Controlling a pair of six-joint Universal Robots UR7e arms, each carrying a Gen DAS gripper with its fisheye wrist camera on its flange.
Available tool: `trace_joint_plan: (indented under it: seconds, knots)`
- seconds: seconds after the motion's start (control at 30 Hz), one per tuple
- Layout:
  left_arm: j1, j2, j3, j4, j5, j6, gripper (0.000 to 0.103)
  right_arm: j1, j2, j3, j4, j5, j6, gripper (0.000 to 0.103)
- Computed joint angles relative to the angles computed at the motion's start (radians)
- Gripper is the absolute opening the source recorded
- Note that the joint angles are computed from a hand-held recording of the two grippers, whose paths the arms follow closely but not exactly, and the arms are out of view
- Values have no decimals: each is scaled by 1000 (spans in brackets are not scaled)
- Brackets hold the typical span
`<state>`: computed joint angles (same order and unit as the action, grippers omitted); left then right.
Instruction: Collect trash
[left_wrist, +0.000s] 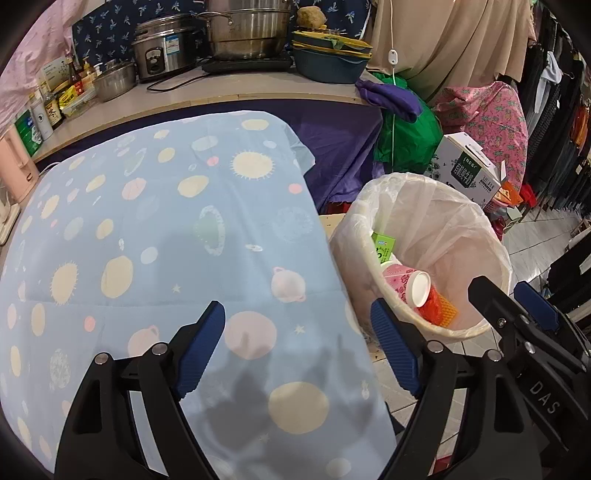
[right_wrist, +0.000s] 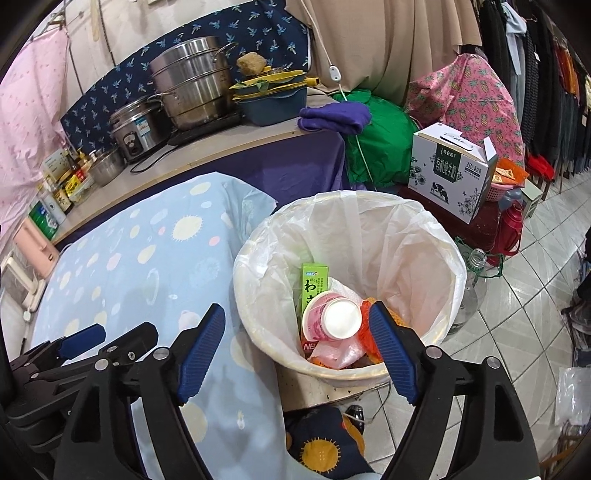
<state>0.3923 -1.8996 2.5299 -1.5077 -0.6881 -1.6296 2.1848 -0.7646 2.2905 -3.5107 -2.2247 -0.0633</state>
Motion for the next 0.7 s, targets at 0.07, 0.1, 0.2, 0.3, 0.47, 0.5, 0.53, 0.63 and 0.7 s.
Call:
trace_joint_plan:
  seconds: [0.07,0.1,0.2,0.3,0.47,0.5,0.53,0.63,0.7]
  knots:
    - [-11,-21,3,36,-8,-25,79,1,-1,3,8,6,8,84]
    - [-16,-31,4,52,-12,-37,81,-1,-3,4,18,13,14,84]
    - [-25,-54,10,83,-24,-58,82,-4,-4,4,54,20,36,85]
    - [-35,-65,15,104,-32,-73,83,3,3,5,52,10,46,86]
    - [-40,-78,20,119,-45,-84,86,17,10,6,49,-27,45,96]
    - [-41,-79,21,116,-49,-83,87,19,9,8,50,-35,47,96]
    - [-43,-79,22,115,-53,-82,88,20,8,9,54,-40,49,96]
    - [-45,-67,21,101,-62,-69,88,28,-2,13,71,-72,62,96]
    - [-46,-58,19,86,-69,-53,88,32,-10,19,80,-91,70,96]
